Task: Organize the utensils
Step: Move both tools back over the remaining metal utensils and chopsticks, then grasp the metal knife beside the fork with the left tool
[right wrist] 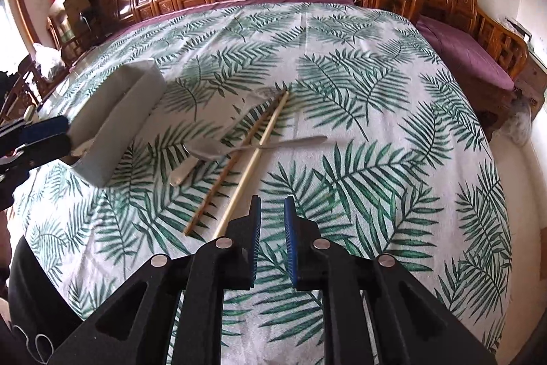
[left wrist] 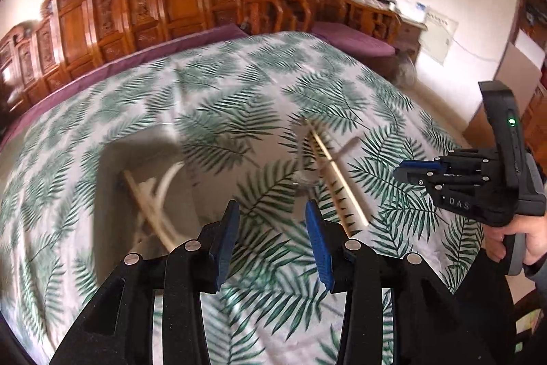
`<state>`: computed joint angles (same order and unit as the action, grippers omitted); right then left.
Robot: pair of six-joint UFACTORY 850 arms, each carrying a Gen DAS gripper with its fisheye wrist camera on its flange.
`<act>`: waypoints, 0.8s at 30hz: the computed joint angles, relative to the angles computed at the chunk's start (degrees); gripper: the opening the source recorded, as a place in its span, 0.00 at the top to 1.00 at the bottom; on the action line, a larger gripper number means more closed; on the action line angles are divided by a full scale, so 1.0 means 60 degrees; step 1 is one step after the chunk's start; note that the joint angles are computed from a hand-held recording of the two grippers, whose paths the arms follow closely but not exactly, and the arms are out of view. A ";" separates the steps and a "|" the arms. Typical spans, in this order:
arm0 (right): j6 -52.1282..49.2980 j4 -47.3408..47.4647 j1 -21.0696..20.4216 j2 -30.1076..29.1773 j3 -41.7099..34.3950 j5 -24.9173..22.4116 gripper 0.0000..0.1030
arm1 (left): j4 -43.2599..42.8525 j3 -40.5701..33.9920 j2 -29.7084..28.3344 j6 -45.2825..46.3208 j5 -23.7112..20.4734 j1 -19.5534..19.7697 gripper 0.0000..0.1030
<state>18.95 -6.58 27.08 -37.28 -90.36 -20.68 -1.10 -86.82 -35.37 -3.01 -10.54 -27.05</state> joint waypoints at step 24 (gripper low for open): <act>-0.1860 0.2109 -0.0521 -0.0016 0.0055 0.0020 0.85 | -0.0274 -0.7682 -0.5205 0.1462 -0.4887 -0.0395 0.65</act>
